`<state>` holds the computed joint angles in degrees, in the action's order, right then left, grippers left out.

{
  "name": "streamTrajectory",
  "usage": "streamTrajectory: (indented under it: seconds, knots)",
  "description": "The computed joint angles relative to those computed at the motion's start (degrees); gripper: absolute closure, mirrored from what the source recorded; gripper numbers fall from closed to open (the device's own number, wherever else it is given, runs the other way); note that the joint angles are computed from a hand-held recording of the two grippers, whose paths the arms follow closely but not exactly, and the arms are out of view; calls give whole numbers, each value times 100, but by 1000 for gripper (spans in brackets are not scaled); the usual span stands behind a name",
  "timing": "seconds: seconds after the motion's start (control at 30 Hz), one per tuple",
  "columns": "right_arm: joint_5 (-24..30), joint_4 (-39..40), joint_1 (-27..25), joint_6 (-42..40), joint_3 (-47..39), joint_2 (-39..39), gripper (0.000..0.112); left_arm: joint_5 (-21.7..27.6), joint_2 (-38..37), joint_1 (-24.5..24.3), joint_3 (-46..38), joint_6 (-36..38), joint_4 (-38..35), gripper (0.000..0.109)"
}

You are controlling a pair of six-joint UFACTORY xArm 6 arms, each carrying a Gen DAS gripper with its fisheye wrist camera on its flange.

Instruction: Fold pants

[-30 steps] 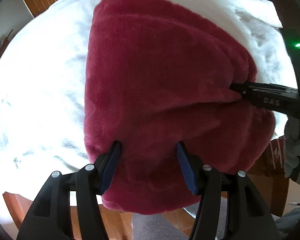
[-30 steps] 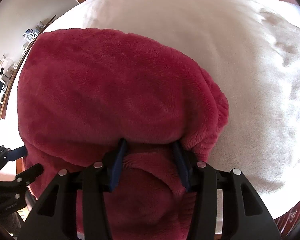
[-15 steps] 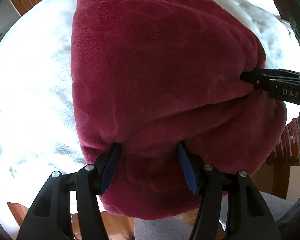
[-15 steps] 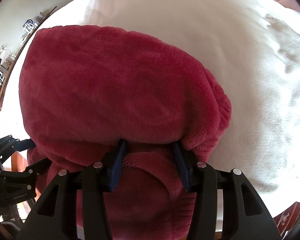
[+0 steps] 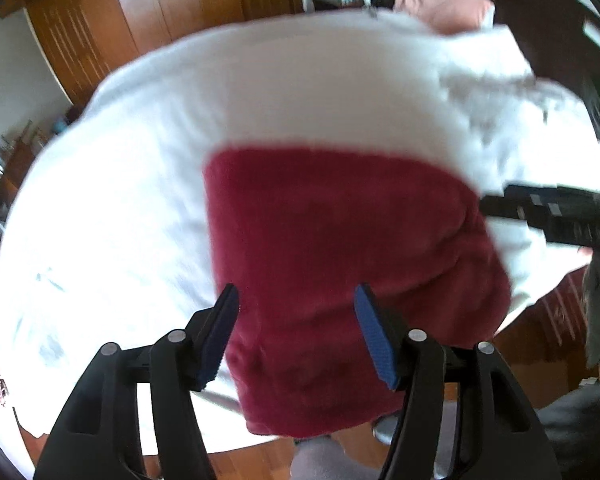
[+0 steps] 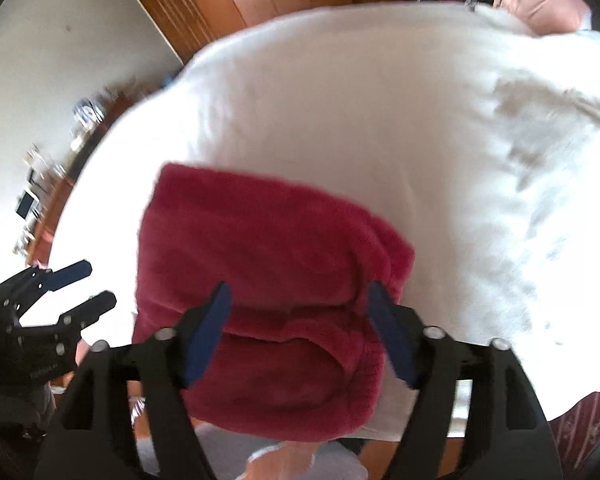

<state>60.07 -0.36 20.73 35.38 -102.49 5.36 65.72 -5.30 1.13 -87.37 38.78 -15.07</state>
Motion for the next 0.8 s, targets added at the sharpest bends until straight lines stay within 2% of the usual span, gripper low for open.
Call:
streamTrajectory:
  seconds: [0.07, 0.17, 0.27, 0.43, 0.67, 0.8]
  knots:
    - [-201, -128, 13, 99, 41, -194, 26, 2, 24, -12, -276, -118, -118, 31]
    - [-424, -431, 60, 236, 4, -405, 13, -30, 34, -69, -652, -324, -259, 22]
    - [-357, -861, 245, 425, -239, -481, 12, -22, -1, -68, -899, -383, -530, 19]
    - [221, -1486, 549, 694, -840, -305, 12, 118, -38, -99, -1237, -471, -768, 14]
    - [806, -2263, 967, 624, -1482, -21, 12, -249, -278, -173, -1110, -821, -44, 11]
    - [953, -2224, 961, 648, -1501, 17, 12, -23, -204, -74, -1224, -911, -147, 11]
